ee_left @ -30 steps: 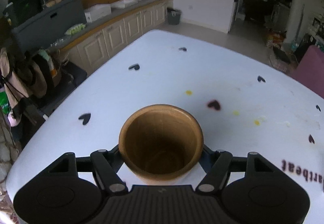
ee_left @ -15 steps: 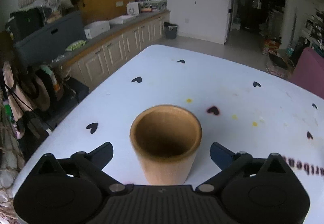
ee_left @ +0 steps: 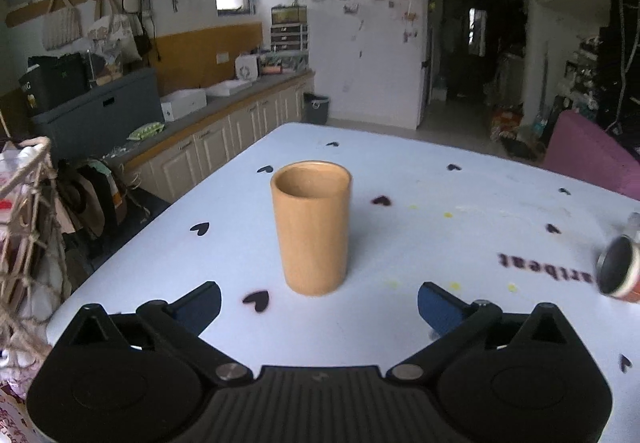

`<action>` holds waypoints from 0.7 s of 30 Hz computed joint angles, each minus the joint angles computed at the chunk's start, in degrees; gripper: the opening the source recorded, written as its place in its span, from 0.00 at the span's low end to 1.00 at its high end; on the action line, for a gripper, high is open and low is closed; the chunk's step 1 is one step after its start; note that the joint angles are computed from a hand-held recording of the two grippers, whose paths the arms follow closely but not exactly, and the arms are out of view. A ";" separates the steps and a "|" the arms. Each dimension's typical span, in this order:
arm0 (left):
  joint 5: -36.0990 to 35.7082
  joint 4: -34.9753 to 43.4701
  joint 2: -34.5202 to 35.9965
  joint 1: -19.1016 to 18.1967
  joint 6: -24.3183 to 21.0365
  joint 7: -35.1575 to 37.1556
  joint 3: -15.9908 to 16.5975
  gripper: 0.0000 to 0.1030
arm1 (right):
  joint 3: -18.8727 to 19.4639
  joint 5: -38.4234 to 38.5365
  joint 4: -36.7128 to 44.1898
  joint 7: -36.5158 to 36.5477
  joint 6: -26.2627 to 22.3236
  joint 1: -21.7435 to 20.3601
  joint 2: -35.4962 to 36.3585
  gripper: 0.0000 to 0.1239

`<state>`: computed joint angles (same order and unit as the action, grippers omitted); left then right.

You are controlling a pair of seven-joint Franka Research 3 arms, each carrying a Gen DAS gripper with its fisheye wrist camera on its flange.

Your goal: Flip cup upright

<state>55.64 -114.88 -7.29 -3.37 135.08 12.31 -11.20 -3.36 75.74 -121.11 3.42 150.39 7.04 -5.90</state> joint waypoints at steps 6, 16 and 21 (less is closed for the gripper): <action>3.48 -4.37 -4.24 -1.63 -0.50 -4.13 -3.06 1.00 | 0.37 2.16 0.81 -1.25 0.34 0.58 -0.04 0.71; 5.12 -8.90 -7.42 -4.15 -0.77 -9.92 -5.46 1.00 | 1.04 5.59 1.78 -4.89 3.34 1.74 -0.21 0.82; 5.49 -10.66 -8.93 -4.73 -0.63 -10.80 -6.52 1.00 | 1.13 4.85 1.98 -4.34 4.12 1.92 -0.05 0.82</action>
